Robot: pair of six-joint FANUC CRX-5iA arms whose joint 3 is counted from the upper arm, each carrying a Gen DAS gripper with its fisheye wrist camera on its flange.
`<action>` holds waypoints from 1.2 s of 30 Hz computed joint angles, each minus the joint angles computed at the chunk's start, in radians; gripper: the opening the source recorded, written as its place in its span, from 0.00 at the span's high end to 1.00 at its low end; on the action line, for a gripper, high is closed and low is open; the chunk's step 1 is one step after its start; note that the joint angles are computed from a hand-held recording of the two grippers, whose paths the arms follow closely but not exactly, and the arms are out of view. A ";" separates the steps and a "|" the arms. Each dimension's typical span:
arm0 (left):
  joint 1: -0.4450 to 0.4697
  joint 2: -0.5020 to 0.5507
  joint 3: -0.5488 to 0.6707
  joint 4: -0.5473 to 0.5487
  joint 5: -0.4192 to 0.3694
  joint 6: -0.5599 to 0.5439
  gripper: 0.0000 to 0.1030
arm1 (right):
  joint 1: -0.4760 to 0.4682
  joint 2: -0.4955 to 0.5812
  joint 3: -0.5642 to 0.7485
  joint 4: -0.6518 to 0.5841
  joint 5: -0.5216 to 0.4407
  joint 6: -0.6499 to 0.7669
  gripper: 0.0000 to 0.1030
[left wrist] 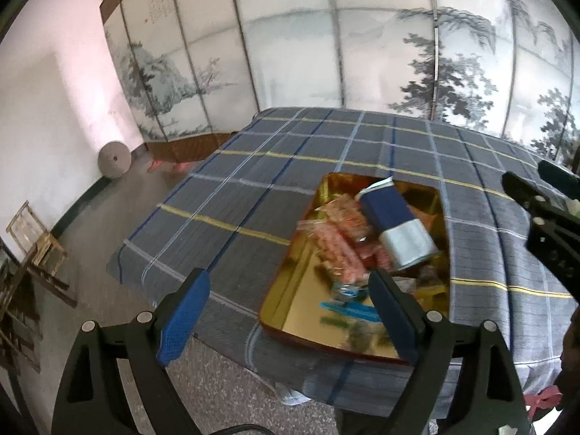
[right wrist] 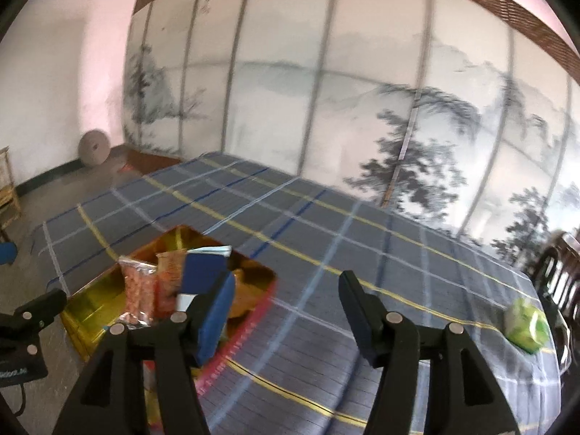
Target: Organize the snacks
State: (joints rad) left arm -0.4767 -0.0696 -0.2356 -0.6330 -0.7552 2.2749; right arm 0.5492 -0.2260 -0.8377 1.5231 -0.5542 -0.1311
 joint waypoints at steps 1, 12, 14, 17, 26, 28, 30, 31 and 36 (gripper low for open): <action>-0.015 -0.005 0.001 -0.012 -0.002 0.010 0.15 | 0.005 -0.030 -0.018 -0.011 -0.016 -0.002 0.40; -0.086 -0.065 -0.005 -0.032 -0.017 0.060 0.15 | 0.116 -0.215 -0.109 -0.143 -0.175 0.058 0.39; -0.082 -0.077 -0.008 -0.014 -0.018 0.057 0.15 | 0.146 -0.232 -0.116 -0.144 -0.208 0.050 0.39; -0.067 -0.107 -0.025 0.023 -0.005 0.051 0.15 | 0.192 -0.254 -0.127 -0.122 -0.255 0.024 0.39; -0.127 -0.208 -0.045 -0.055 -0.018 0.154 0.15 | 0.334 -0.318 -0.157 -0.056 -0.420 -0.057 0.31; -0.150 -0.232 -0.044 -0.086 -0.031 0.179 0.15 | 0.364 -0.336 -0.160 -0.050 -0.451 -0.062 0.31; -0.164 -0.253 -0.044 -0.103 -0.035 0.190 0.13 | 0.391 -0.347 -0.159 -0.045 -0.483 -0.066 0.28; -0.182 -0.263 -0.042 -0.128 -0.043 0.212 0.10 | 0.407 -0.355 -0.161 -0.038 -0.502 -0.071 0.28; -0.317 -0.284 -0.014 -0.318 -0.142 0.358 0.02 | 0.476 -0.383 -0.163 -0.020 -0.585 -0.085 0.25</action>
